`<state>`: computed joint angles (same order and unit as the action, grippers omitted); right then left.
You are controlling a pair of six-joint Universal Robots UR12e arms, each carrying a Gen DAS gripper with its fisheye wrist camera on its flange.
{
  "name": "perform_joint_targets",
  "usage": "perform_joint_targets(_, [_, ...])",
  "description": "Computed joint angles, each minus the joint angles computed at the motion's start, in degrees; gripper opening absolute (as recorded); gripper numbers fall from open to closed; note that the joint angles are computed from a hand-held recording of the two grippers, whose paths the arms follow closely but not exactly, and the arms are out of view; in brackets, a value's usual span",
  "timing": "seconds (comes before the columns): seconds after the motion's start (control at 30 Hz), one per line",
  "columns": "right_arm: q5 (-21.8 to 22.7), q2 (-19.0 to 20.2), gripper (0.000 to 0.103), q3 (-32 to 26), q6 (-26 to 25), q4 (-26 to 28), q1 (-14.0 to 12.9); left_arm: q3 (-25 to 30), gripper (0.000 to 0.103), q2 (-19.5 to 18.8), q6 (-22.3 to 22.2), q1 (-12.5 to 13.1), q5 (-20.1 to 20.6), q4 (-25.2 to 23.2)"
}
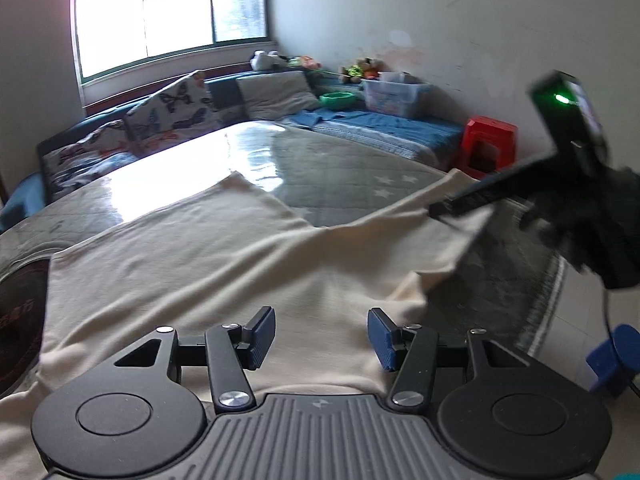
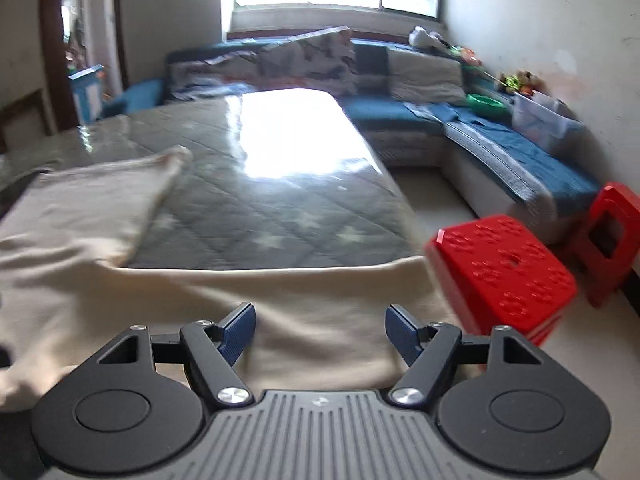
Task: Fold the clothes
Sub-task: 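Grasp the sweatshirt sleeve with the right tool and lift it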
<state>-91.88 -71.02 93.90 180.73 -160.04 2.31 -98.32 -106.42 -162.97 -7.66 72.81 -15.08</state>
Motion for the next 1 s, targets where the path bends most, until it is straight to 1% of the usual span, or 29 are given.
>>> perform_joint_targets(0.1, [-0.23,1.06,0.075,-1.13,-0.21,0.1,-0.29,-0.19,0.055,0.14,1.52,-0.17,-0.71,-1.03])
perform_joint_targets(0.27, [1.54,3.44,0.076,-3.9,-1.14,-0.48,-0.65,-0.45,0.055,0.21,3.26,-0.26,-1.63,-2.52])
perform_joint_targets(0.4, [2.84,4.82,0.08,-5.25,-1.7,-1.4,-0.77,-0.72,0.055,0.34,3.31,-0.13,-2.0,-2.46])
perform_joint_targets(0.5, [3.3,5.52,0.081,-6.05,-2.11,-1.68,-0.76,-0.77,0.055,0.35,3.37,-0.1,-2.07,-2.43])
perform_joint_targets(0.6, [2.69,5.3,0.081,-6.1,-2.56,-1.59,-0.48,-0.68,0.055,0.36,3.28,-0.18,-1.88,-2.53])
perform_joint_targets(0.73, [2.67,3.69,0.081,-4.14,-4.63,-2.82,-0.17,-0.45,0.055,0.28,3.15,-0.29,-1.51,-2.64])
perform_joint_targets(0.8, [2.38,3.04,0.081,-3.22,-4.58,-3.14,-0.2,-0.33,0.057,0.22,3.07,-0.33,-1.26,-2.64])
perform_joint_targets(0.87, [1.57,2.11,0.079,-1.72,-2.24,-3.78,-0.53,-0.28,0.058,0.2,2.85,-0.34,-1.0,-2.6])
perform_joint_targets(0.93, [0.55,1.48,0.074,-0.64,0.2,-4.13,-0.86,-0.23,0.059,0.18,2.66,-0.36,-0.73,-2.6])
perform_joint_targets(1.0, [-0.61,1.02,0.073,0.15,2.11,-4.25,-1.22,-0.16,0.06,0.13,2.58,-0.44,-0.39,-2.46])
